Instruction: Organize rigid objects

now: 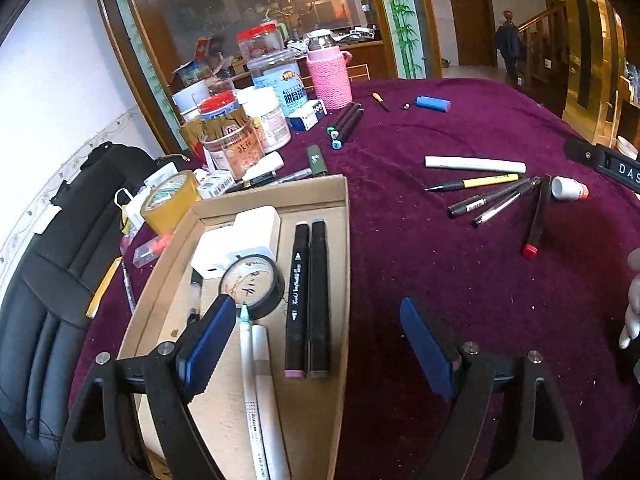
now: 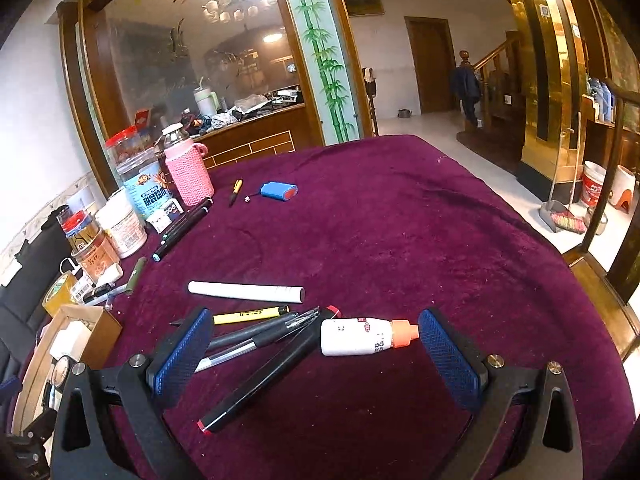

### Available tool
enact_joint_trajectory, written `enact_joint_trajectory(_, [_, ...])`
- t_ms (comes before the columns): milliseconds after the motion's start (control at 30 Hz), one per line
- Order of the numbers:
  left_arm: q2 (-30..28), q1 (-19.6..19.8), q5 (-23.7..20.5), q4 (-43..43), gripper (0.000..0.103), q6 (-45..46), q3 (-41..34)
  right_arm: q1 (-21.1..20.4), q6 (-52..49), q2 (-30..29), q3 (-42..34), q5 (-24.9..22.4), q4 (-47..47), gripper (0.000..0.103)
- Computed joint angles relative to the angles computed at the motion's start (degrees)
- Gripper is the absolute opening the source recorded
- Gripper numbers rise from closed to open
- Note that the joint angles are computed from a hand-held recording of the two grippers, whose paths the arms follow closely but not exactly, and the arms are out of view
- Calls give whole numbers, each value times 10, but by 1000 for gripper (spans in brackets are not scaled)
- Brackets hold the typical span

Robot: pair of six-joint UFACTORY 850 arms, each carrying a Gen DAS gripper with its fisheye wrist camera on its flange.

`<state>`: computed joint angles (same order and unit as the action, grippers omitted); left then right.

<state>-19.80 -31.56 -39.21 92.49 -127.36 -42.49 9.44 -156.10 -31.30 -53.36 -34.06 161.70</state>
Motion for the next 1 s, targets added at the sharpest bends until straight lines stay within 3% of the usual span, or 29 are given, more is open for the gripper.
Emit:
enact_joint_trajectory(767, [0,4,38,4,84,1,0,-1,25,-12,-17,30,-20,102])
enact_joint_trajectory(900, [10,5,76,54,84,-44,9,-15,108,-24,-33,40,-94,102])
enact_joint_trajectory(1000, [17,5,99,100,84,-88,16,-46,234,-31,-39,11,-174,102])
